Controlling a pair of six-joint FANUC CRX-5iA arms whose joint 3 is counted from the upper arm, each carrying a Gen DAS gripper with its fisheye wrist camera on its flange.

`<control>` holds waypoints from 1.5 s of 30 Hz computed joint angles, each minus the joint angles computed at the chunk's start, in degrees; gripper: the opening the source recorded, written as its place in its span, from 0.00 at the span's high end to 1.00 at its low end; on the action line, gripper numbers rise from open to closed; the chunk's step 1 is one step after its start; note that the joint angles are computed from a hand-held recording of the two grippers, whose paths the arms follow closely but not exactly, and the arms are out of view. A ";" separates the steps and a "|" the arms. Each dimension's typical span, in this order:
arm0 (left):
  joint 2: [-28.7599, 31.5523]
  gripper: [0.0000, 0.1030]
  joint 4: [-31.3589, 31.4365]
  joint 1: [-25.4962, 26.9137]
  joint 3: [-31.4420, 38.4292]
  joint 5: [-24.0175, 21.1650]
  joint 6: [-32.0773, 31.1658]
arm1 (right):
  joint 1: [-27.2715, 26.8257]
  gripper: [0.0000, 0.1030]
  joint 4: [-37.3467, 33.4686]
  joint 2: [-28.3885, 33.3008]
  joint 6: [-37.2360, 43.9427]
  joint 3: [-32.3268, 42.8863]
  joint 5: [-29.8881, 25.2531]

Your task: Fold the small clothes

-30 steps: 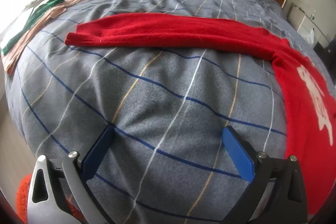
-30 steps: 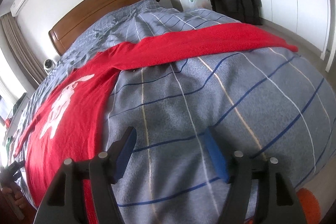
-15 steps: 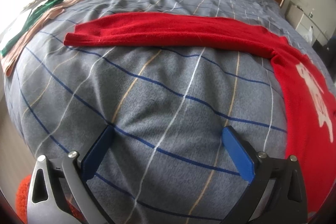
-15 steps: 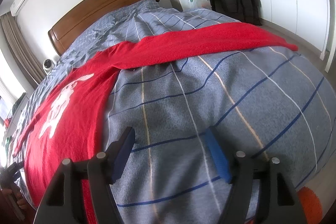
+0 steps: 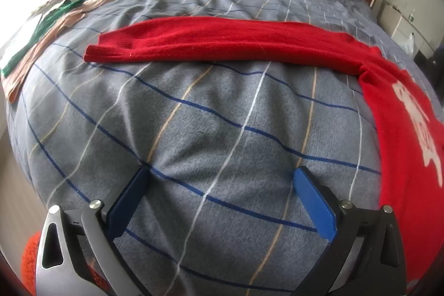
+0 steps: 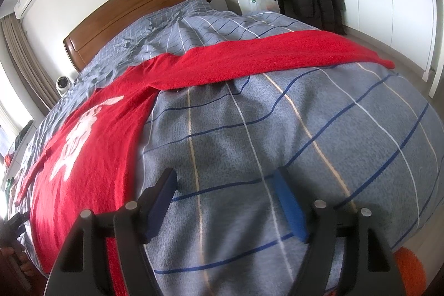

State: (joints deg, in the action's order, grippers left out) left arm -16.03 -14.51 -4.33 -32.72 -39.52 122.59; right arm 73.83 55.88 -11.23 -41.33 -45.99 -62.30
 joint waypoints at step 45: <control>0.91 0.00 -2.67 -1.48 1.02 -0.45 1.65 | -0.07 0.28 -0.11 0.51 0.37 0.19 0.13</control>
State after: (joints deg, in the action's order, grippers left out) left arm -15.12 -17.18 -5.81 -31.71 -39.97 124.24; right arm 73.76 55.77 -10.72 -40.96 -45.80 -62.17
